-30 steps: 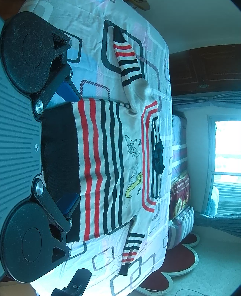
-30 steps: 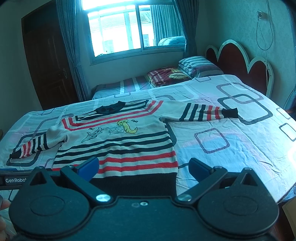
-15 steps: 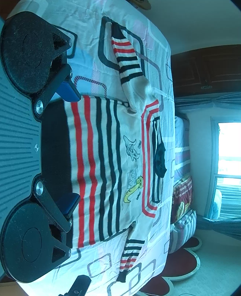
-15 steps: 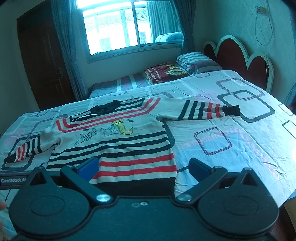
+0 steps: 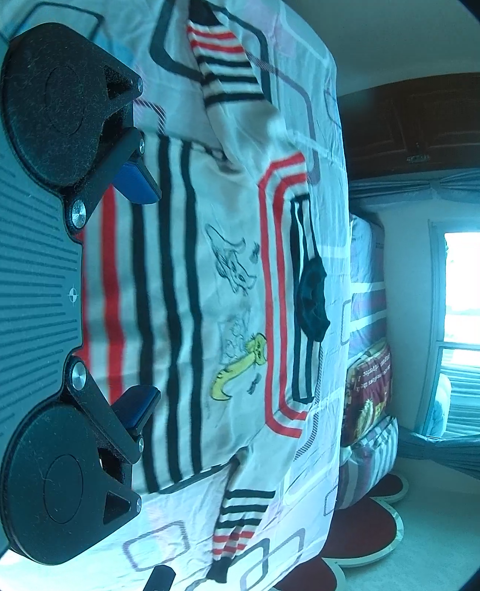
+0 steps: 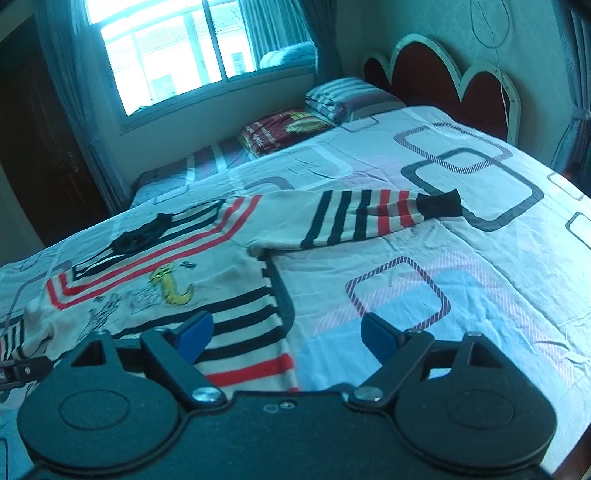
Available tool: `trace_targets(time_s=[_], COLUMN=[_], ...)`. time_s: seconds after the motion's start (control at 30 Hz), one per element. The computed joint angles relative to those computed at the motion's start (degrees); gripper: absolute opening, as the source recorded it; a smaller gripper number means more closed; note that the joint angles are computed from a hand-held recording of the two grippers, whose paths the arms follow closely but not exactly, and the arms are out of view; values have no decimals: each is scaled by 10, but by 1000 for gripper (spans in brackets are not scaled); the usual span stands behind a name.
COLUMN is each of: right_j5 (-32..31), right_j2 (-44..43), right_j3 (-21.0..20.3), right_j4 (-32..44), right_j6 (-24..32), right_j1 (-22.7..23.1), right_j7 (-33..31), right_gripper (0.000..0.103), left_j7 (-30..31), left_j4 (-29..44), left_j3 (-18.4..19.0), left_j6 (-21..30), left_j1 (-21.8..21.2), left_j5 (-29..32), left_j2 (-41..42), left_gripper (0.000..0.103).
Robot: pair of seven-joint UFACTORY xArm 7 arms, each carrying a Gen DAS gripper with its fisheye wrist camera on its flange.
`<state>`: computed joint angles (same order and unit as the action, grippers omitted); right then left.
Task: Fold small clothes
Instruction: 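Move the right tool to the black sleeve cuff and close on it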
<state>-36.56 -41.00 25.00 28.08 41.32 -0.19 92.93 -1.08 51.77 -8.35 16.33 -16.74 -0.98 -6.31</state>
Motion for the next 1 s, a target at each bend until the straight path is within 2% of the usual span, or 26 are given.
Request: trace_targets(time_s=[0.1, 0.2, 0.4, 0.53, 0.73, 0.87, 1.0], right_j5=[-19, -39, -72, -101, -167, -222, -283], right_j2=[19, 40, 94, 153, 240, 280, 306], right_j3=[-29, -55, -97, -119, -157, -182, -207], right_j4=[-8, -15, -20, -1, 46, 70, 86], right_j6=[-37, -70, -136, -174, -195, -191, -184], right_j1=[-32, -68, -148, -189, -212, -215, -209], right_j7=[-5, -12, -3, -5, 19, 70, 125], right_gripper=[75, 70, 70, 70, 63, 61, 50], left_j7=[-55, -113, -185, -204, -213, -223, -229], left_j4=[49, 100, 203, 270, 361, 392, 414], left_j3=[-13, -10, 16, 29, 44, 56, 62], left_j6=[5, 15, 50, 73, 109, 119, 130], left_j1=[3, -10, -54, -80, -110, -122, -124], left_j5=[53, 106, 174, 192, 193, 193, 190], left_j2=[52, 101, 191, 249, 325, 350, 366], left_gripper=[103, 103, 103, 103, 103, 103, 103])
